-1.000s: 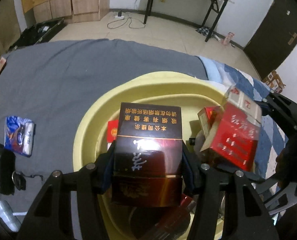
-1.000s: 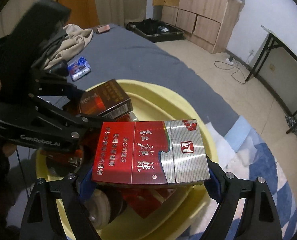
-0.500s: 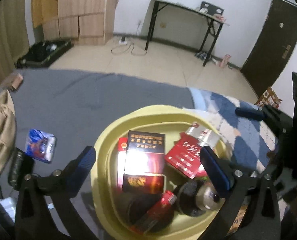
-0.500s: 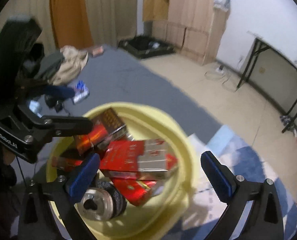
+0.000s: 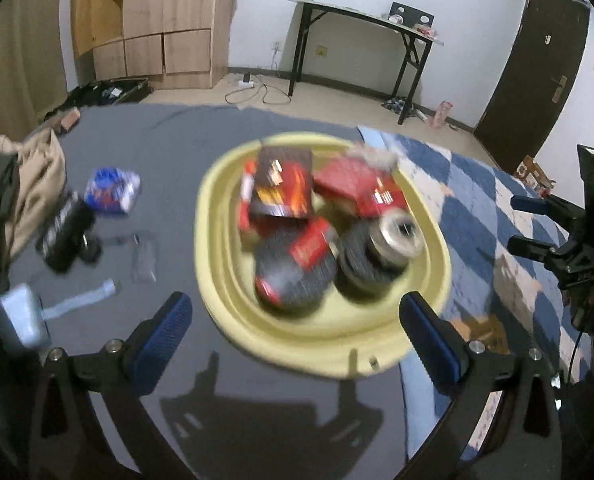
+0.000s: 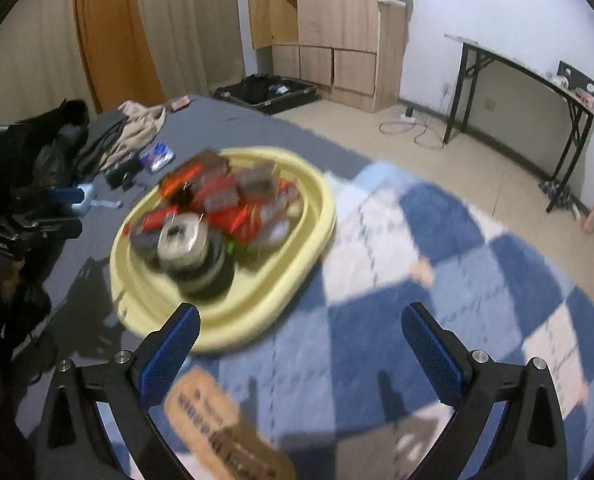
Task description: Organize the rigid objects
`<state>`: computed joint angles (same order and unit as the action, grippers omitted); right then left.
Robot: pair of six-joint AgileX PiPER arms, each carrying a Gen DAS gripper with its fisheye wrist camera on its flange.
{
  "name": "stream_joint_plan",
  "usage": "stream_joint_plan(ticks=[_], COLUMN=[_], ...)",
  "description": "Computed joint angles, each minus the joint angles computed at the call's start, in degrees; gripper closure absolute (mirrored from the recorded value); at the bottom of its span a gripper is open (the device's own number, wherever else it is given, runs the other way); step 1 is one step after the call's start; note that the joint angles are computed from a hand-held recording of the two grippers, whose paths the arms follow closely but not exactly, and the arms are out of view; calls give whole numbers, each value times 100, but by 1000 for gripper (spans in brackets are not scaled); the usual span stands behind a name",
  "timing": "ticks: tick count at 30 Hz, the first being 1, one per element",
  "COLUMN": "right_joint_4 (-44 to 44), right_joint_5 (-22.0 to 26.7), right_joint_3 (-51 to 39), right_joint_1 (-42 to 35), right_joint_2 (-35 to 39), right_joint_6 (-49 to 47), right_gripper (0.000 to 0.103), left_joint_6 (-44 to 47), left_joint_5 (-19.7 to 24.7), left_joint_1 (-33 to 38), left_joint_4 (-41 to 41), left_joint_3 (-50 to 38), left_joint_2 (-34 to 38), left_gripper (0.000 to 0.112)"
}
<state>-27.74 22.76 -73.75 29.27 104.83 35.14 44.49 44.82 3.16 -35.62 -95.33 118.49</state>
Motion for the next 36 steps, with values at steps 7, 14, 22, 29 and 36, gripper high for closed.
stream_joint_plan(ticks=[7,14,22,29,36], right_joint_4=[-381,-1278,-2825,-2723,-2853], right_joint_5=[-519,-463,-388,-230,-191], right_joint_3=[561,-26,-661,-1015,-976], right_joint_1=[418,566,687,695,722], right_joint_2=[357,1266,2008,2286,2253], right_joint_6=[796,1651,3351,3268,3384], right_gripper=[1,1,0,0,0], left_joint_6=[651,-405,-1334,-2084,-2296], left_joint_5=[-1400,-2290,-3262,-3371,-3412], left_joint_1=[-443,-753,-1155,-1223,-1285], left_joint_4=[-864,-486,602,1194,1381], left_joint_3=[1967,2242,2369,2195,2226], left_joint_2=[-572,-227,105,239,239], left_gripper=[9,9,9,9,9])
